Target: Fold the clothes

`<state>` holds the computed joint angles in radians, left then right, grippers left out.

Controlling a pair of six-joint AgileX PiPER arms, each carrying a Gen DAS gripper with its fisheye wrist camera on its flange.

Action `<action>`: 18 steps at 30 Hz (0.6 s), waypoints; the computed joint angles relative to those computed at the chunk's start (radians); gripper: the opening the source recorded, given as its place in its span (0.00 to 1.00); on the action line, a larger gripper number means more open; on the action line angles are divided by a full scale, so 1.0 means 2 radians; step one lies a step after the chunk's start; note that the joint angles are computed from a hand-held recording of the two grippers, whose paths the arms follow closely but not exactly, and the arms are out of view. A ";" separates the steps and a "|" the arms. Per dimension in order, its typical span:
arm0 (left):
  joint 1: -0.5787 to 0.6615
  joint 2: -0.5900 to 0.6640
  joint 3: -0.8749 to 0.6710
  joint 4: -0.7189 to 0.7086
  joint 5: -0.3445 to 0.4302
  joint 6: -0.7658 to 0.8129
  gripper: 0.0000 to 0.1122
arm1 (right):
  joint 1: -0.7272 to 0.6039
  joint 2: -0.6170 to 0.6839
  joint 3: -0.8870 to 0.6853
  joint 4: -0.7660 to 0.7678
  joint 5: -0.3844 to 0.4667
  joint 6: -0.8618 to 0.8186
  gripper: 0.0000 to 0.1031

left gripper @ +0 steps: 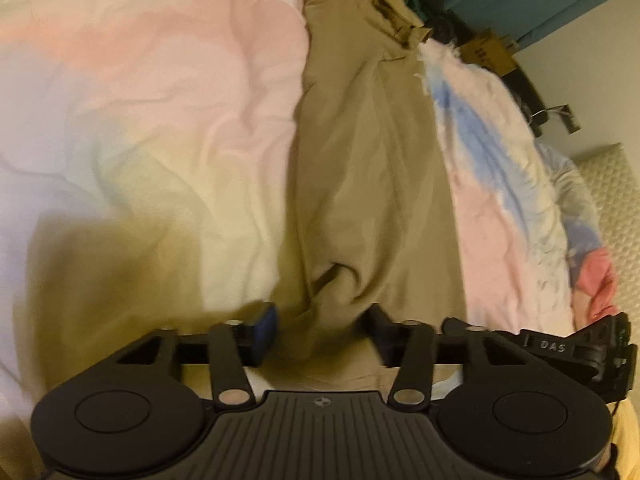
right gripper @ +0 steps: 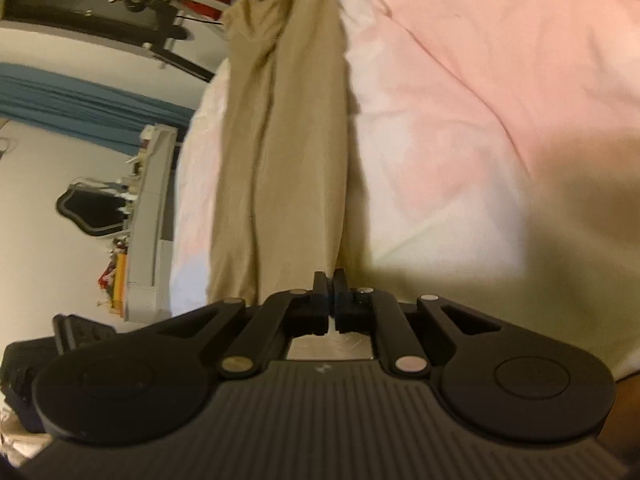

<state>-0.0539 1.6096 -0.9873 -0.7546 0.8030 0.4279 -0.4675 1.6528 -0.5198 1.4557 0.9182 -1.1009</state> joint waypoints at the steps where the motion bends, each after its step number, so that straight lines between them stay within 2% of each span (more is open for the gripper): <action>1: -0.002 0.002 -0.002 0.007 -0.001 -0.006 0.56 | 0.001 0.003 -0.001 -0.001 -0.002 0.006 0.09; 4: -0.002 0.010 -0.005 0.002 0.003 0.004 0.56 | 0.000 0.019 -0.003 0.000 0.005 0.012 0.18; 6: -0.002 0.014 -0.006 -0.008 0.008 0.019 0.53 | 0.006 0.030 -0.005 0.005 0.016 0.006 0.35; 7: -0.002 0.016 -0.007 -0.013 0.010 0.027 0.50 | 0.008 0.034 -0.007 0.006 0.023 0.002 0.37; 8: -0.002 0.019 -0.008 -0.017 0.013 0.034 0.44 | 0.012 0.036 -0.009 0.002 0.026 0.001 0.39; 12: -0.002 0.005 0.006 -0.033 0.009 0.057 0.27 | 0.032 0.031 -0.015 -0.013 0.022 -0.006 0.41; 16: -0.012 -0.007 0.015 -0.027 -0.003 0.054 0.21 | 0.078 0.005 -0.025 -0.047 -0.007 -0.001 0.41; 18: -0.014 -0.013 0.020 -0.027 -0.008 0.056 0.18 | 0.102 -0.014 -0.028 -0.061 -0.033 0.005 0.36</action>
